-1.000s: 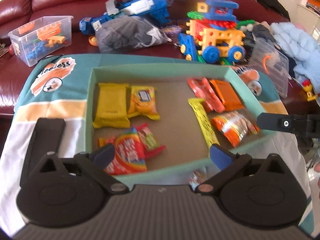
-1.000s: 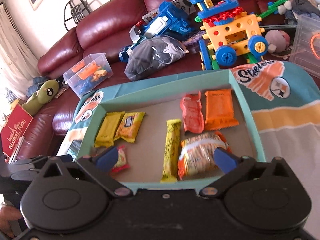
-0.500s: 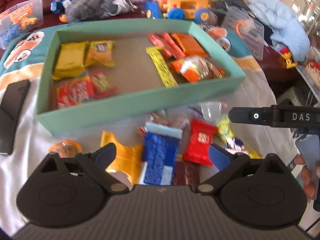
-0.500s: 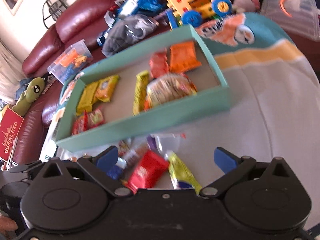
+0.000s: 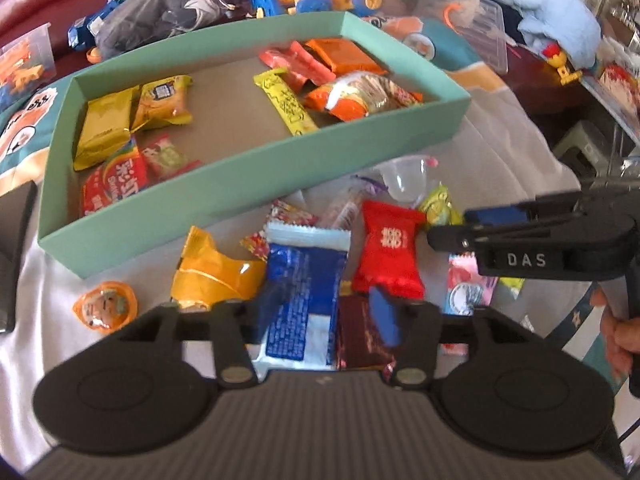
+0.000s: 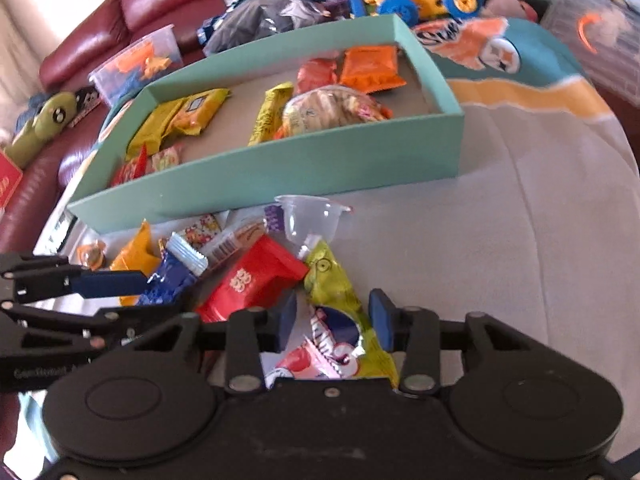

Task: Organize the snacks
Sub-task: 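Grasp the yellow-green packet with the right tool while the left tool grasps the blue wafer packet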

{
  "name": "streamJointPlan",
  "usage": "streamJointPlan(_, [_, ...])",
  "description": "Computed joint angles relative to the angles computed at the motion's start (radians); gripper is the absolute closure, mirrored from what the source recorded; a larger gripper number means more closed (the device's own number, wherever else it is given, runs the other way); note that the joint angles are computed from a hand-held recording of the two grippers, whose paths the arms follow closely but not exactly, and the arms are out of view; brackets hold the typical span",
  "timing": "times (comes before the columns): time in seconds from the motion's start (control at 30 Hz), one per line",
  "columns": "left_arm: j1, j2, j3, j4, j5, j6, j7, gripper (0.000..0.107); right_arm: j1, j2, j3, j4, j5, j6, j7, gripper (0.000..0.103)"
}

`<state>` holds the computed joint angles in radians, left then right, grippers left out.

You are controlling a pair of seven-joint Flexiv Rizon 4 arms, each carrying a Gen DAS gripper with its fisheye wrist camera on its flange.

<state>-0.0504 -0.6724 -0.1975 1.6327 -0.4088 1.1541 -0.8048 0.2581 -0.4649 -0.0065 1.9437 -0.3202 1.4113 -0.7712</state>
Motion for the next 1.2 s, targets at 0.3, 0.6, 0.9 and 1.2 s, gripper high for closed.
streamJointPlan(0.3, [-0.016, -0.03, 0.048, -0.05, 0.041, -0.066, -0.094, 0.04, 0.117, 0.01, -0.154, 0.065, -0.159, 0.076, 0.109, 0.084])
streamJointPlan(0.6, [-0.014, -0.015, 0.019, -0.028, 0.017, -0.052, -0.085, 0.073, 0.164, 0.015, -0.224, 0.124, -0.114, 0.178, 0.134, 0.084])
streamJointPlan(0.9, [0.042, 0.036, -0.021, 0.015, -0.069, -0.054, -0.039, 0.073, 0.056, 0.049, -0.097, 0.11, -0.005, 0.177, 0.094, 0.088])
streamJointPlan(1.2, [0.063, 0.056, -0.033, 0.033, -0.146, -0.045, -0.012, 0.073, 0.043, 0.084, -0.081, 0.089, 0.03, 0.19, 0.091, 0.092])
